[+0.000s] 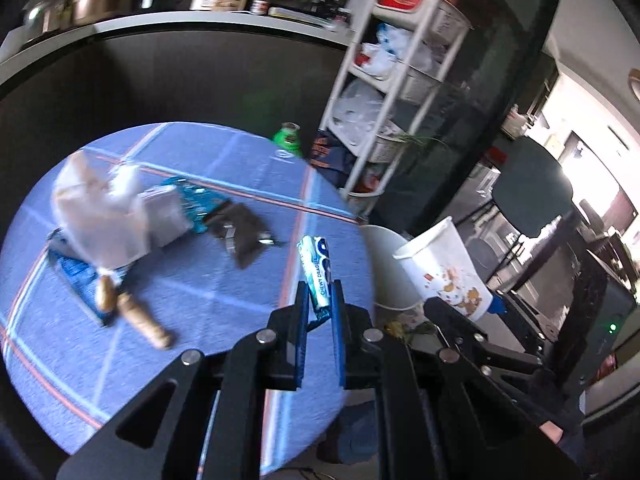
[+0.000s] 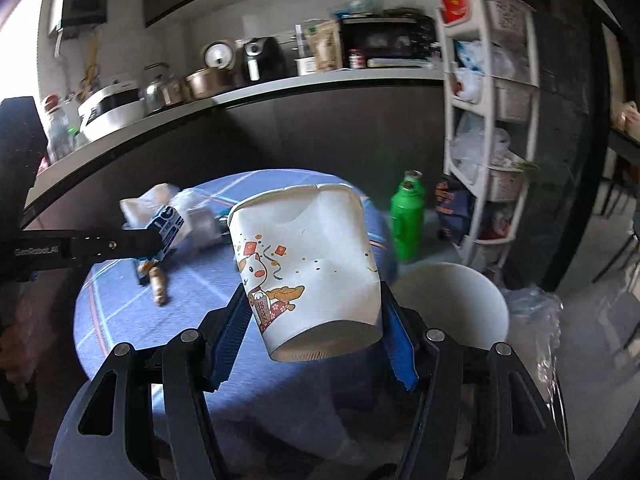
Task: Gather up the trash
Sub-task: 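Carry the paper cup and gum pack over the bin and release them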
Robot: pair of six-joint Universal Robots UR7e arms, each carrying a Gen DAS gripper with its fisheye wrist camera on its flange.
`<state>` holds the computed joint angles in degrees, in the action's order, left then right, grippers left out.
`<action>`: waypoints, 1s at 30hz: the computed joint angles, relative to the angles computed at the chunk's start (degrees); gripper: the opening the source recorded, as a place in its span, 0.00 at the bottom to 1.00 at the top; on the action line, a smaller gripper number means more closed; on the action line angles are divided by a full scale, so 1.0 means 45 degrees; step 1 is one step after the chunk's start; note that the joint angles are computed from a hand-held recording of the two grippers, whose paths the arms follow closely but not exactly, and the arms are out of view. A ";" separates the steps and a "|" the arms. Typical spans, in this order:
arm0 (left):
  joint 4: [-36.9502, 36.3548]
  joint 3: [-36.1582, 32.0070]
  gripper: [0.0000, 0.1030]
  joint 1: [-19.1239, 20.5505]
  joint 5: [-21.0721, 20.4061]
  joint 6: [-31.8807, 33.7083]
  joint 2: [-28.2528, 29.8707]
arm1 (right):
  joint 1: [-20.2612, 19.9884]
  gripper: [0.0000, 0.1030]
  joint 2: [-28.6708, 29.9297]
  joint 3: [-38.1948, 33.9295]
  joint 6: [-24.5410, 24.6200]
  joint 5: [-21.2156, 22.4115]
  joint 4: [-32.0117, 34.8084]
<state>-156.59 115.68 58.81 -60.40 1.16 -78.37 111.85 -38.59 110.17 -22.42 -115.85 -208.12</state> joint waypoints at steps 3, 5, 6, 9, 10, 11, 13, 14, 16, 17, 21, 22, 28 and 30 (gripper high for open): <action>-0.0032 -0.0262 0.11 -0.0085 -0.0318 0.0183 0.0574 | -0.0269 0.57 -0.0121 0.0245 0.0283 -0.0080 -0.0326; -0.0007 -0.0470 0.11 -0.0087 -0.0558 0.0300 0.0938 | -0.0494 0.57 -0.0199 0.0376 0.0364 -0.0224 -0.0527; 0.0025 -0.0584 0.11 -0.0079 -0.0682 0.0354 0.1120 | -0.0571 0.57 -0.0207 0.0382 0.0380 -0.0262 -0.0549; 0.0189 -0.1006 0.11 -0.0031 -0.1118 0.0472 0.1741 | -0.0892 0.57 -0.0262 0.0472 0.0613 -0.0413 -0.0658; 0.0246 -0.1190 0.11 -0.0032 -0.1216 0.0516 0.1968 | -0.1006 0.57 -0.0295 0.0507 0.0720 -0.0392 -0.0684; 0.0311 -0.1373 0.11 -0.0036 -0.1347 0.0629 0.2225 | -0.1143 0.57 -0.0316 0.0560 0.0822 -0.0385 -0.0757; 0.0385 -0.1595 0.11 -0.0049 -0.1520 0.0753 0.2550 | -0.1371 0.57 -0.0329 0.0571 0.0846 -0.0425 -0.0831; 0.0466 -0.1772 0.11 -0.0049 -0.1648 0.0847 0.2775 | -0.1436 0.57 -0.0324 0.0550 0.0829 -0.0464 -0.0823; 0.0584 -0.2097 0.11 -0.0060 -0.1741 0.0990 0.3186 | -0.1663 0.57 -0.0263 0.0495 0.0808 -0.0509 -0.0873; 0.0685 -0.2343 0.11 -0.0058 -0.1793 0.1075 0.3485 | -0.1760 0.57 -0.0247 0.0462 0.0838 -0.0489 -0.0848; 0.0967 -0.3086 0.11 -0.0008 -0.1962 0.1355 0.4361 | -0.2157 0.57 -0.0087 0.0161 0.0690 -0.0502 -0.0712; 0.1049 -0.3277 0.11 0.0014 -0.1977 0.1422 0.4571 | -0.2241 0.57 -0.0029 0.0060 0.0586 -0.0556 -0.0685; 0.1580 -0.4408 0.12 0.0184 -0.1922 0.1723 0.5854 | -0.2894 0.57 0.0244 -0.0581 0.0107 -0.0544 -0.0261; 0.1839 -0.4827 0.12 0.0301 -0.1926 0.1779 0.6252 | -0.3052 0.57 0.0343 -0.0838 -0.0081 -0.0596 -0.0028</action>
